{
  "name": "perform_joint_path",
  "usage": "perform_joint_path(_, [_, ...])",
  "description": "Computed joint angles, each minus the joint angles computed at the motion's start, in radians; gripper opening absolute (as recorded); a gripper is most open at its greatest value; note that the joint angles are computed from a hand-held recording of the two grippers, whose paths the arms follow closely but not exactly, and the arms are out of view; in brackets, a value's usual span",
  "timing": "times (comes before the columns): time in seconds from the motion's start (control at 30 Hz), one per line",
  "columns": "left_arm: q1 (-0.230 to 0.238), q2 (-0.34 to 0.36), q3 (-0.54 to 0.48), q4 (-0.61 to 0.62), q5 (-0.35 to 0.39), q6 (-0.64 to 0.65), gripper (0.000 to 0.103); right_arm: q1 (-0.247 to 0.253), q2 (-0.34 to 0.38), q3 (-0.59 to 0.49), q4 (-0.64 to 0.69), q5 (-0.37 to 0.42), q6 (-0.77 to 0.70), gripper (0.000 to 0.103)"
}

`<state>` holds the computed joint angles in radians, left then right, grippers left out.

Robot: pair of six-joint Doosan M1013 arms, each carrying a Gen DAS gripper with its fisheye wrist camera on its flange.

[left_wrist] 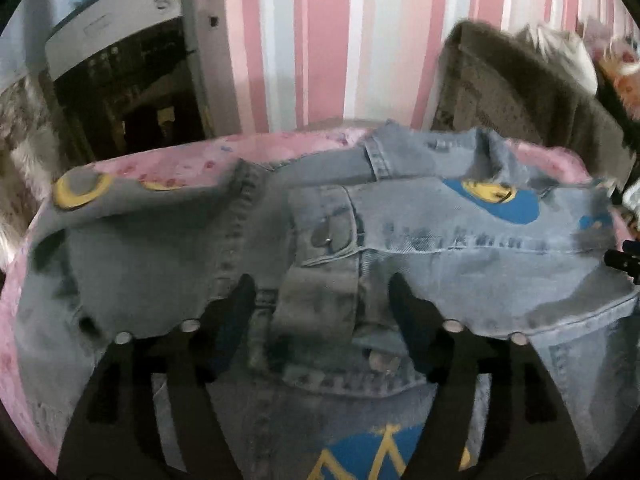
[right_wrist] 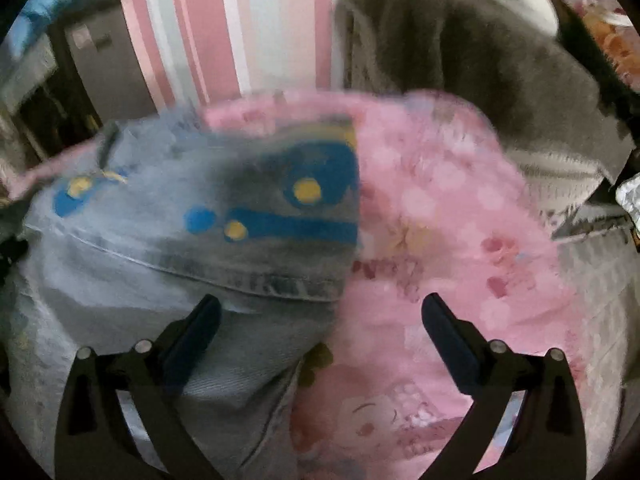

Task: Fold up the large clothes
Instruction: 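Grasp the jacket front with the left gripper and lay it flat, then grasp the jacket sleeve with the left gripper and fold it across the back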

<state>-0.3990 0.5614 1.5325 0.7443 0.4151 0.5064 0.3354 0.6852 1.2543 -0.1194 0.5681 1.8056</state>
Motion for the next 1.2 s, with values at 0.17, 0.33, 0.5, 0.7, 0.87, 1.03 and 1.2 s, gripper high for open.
perform_joint_path(0.17, [0.012,-0.093,0.125,0.250,-0.079,-0.255,0.093,0.000,-0.131,0.162,0.004,-0.215,0.015,0.101])
perform_joint_path(0.33, [0.023,-0.172,0.258,0.563,0.041,-0.566,0.096,-0.006,-0.250,0.323,0.248,-0.371,-0.206,0.101])
perform_joint_path(0.5, [0.084,-0.200,0.317,0.530,0.103,-0.624,0.096,-0.005,-0.291,0.399,0.382,-0.407,-0.320,0.101])
perform_joint_path(0.7, [0.156,-0.212,0.348,0.299,0.060,-0.436,0.096,0.000,-0.292,0.417,0.418,-0.391,-0.331,0.101])
perform_joint_path(0.87, [0.189,-0.179,0.324,0.076,-0.041,-0.220,0.014,0.007,-0.281,0.400,0.452,-0.380,-0.352,0.101])
perform_joint_path(1.03, [0.153,-0.207,0.336,0.431,0.124,-0.496,0.009,0.014,-0.283,0.391,0.478,-0.376,-0.393,0.101])
perform_joint_path(1.2, [0.199,-0.223,0.315,0.548,0.415,-0.530,0.010,0.018,-0.287,0.387,0.339,-0.386,-0.259,0.101])
